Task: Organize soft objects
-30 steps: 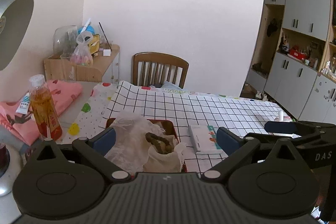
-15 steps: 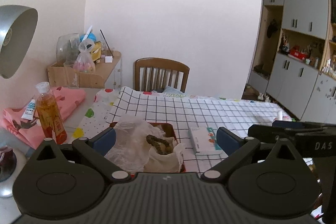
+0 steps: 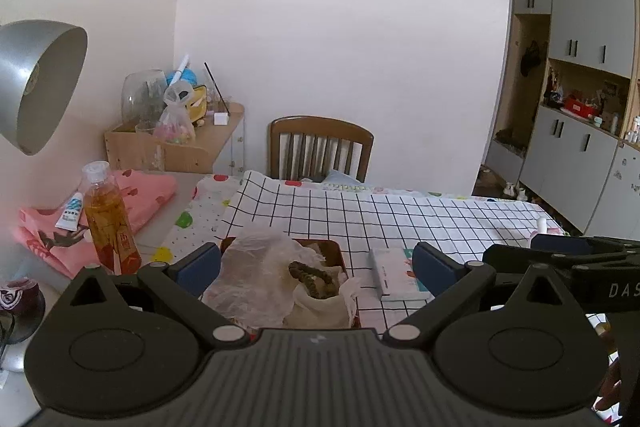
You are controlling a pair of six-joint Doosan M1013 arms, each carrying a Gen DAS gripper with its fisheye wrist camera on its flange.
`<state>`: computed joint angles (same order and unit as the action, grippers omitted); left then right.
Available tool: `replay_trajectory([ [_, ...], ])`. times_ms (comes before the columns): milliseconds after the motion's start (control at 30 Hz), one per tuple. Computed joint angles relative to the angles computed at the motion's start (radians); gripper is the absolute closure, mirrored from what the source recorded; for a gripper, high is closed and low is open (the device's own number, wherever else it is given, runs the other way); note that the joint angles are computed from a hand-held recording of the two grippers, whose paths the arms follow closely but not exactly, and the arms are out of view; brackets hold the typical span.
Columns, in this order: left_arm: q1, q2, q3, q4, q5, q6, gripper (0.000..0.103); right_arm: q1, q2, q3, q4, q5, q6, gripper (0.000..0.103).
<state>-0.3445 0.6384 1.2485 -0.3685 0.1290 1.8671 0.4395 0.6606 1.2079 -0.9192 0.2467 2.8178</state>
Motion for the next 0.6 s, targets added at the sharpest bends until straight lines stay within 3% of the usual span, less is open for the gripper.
replay_trajectory([
  [233, 0.004, -0.002, 0.004, -0.24, 0.007, 0.236, 0.0, 0.004, 0.0, -0.004, -0.013, 0.02, 0.01, 0.0],
  [333, 0.001, -0.006, 0.011, -0.233, -0.006, 0.233, 0.0, 0.005, -0.002, 0.0, -0.035, 0.022, 0.034, 0.0],
  [433, -0.004, -0.005, 0.008, -0.058, -0.008, 0.063, 0.0, 0.007, -0.003, 0.004, -0.057, 0.026, 0.042, 0.0],
  [600, -0.006, -0.009, 0.016, -0.127, -0.01, 0.138, 0.0, 0.009, -0.004, 0.001, -0.061, 0.033, 0.027, 0.0],
])
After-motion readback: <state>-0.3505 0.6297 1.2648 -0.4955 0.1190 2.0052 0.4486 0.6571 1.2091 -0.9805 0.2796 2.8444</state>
